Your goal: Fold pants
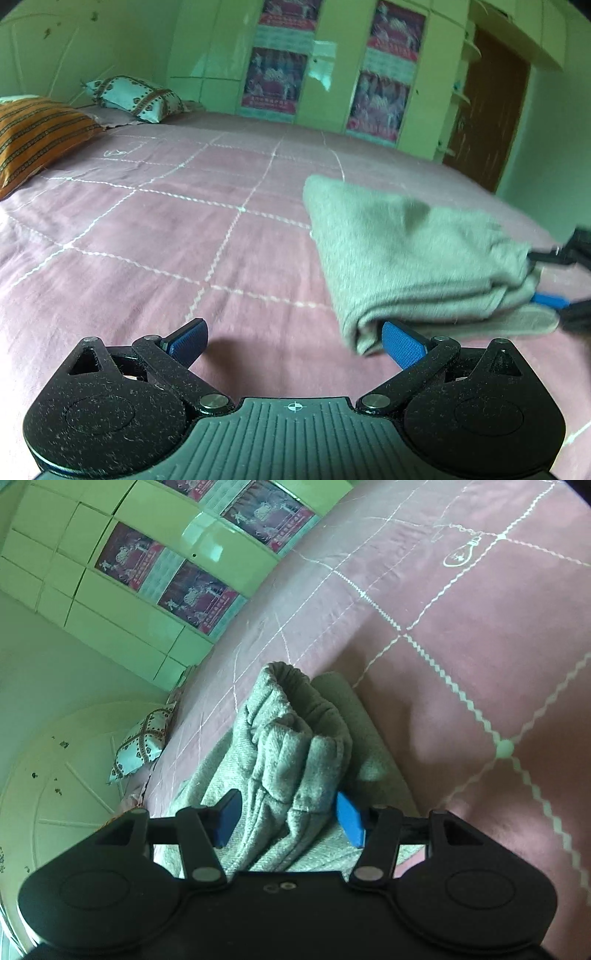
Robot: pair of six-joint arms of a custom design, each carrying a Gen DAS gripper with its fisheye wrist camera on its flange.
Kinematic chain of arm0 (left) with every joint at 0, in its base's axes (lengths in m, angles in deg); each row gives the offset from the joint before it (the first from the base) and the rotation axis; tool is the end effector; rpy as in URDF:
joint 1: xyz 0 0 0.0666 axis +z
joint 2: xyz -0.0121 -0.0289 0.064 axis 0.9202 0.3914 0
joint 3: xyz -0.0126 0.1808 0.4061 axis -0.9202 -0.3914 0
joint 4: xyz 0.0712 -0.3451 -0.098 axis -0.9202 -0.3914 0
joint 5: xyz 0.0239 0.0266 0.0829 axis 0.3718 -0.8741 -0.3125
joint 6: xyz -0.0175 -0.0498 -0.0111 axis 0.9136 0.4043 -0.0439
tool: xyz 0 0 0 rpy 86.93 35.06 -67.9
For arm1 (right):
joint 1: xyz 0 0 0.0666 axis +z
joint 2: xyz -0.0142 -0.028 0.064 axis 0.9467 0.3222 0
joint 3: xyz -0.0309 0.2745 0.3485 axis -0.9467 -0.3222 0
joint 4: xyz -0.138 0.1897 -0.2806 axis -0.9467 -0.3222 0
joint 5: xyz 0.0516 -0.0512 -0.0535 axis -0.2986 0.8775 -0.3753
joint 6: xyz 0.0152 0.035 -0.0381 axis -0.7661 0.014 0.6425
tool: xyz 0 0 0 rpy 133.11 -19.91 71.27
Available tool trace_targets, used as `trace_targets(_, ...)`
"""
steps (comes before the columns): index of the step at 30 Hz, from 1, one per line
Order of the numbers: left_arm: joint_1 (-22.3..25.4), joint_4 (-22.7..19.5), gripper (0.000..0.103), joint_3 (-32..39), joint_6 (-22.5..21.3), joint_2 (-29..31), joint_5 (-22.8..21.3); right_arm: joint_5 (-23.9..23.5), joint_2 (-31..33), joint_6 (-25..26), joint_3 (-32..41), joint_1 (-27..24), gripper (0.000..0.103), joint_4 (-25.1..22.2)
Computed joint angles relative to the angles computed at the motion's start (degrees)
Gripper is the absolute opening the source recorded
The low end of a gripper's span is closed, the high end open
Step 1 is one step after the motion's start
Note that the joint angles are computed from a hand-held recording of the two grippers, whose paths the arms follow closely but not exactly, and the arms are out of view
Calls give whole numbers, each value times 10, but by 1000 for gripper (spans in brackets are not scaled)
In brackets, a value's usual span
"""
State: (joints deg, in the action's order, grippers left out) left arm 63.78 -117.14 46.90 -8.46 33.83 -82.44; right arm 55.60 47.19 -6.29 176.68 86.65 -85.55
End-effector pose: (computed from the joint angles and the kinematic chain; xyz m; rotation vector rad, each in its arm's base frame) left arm 0.5557 -0.0343 0.4873 -0.0471 2.1386 -0.2103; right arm 0.5346 0.1411 0.5263 0.9122 1.8408 0.7003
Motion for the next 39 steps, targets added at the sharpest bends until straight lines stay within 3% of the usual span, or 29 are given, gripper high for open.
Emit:
trace_targets(5,-5,-9,101,21,-2,18,-4,2,19,-15,27,-6,51,-17)
trace_targets(7,-7,-18,101,37,7,29,-15,0,39,-24,61,-12,58,-49)
trace_targets(9,-11,-31,101,53,8,40,-26,-6,64,-28,105,-18,57,-92)
trace_targets(12,-19,-41,101,69,-8,52,-55,-3,97,-9,178,-18,31,-168)
trace_targets(13,-19,-25,100,59,5,47,-80,1,100,9,193,-15,23,-177)
trace_targets(14,-18,-7,99,46,28,40,-105,8,91,34,192,-9,22,-157)
trace_targets(16,-10,37,99,11,46,23,-96,17,60,65,160,1,20,-76)
trace_targets(19,-12,40,99,1,24,18,-82,56,18,96,108,17,20,-11)
trace_targets(21,-12,23,99,9,35,23,-81,59,7,80,67,10,21,-10)
trace_targets(22,-11,13,99,13,44,26,-78,43,15,52,59,1,23,-41)
trace_targets(23,-10,13,99,12,45,26,-75,-13,28,8,39,-18,23,-59)
trace_targets(24,-11,10,99,13,39,26,-75,-39,25,-30,19,-26,23,-48)
trace_targets(25,-12,4,99,16,35,26,-76,-41,14,-35,-1,-29,24,-17)
trace_targets(29,-15,10,99,8,33,22,-80,-28,25,22,36,-22,27,-59)
trace_targets(30,-16,12,99,5,32,21,-81,-25,25,21,40,-22,26,-58)
trace_targets(32,-14,13,99,4,31,20,-77,-17,12,38,24,-18,26,-5)
trace_targets(33,-14,12,100,5,29,20,-78,-9,12,51,27,-15,26,-5)
trace_targets(34,-15,8,100,8,25,21,-79,-4,16,56,36,-15,26,-33)
trace_targets(35,-15,4,100,10,22,22,-77,-11,26,50,49,-19,27,-70)
trace_targets(36,-15,-1,100,13,19,22,-76,-28,29,36,44,-25,26,-79)
trace_targets(38,-13,-13,100,17,12,20,-69,-35,10,11,9,-30,29,-41)
trace_targets(39,-11,-18,100,20,7,19,-64,-17,-1,12,-1,-26,33,-34)
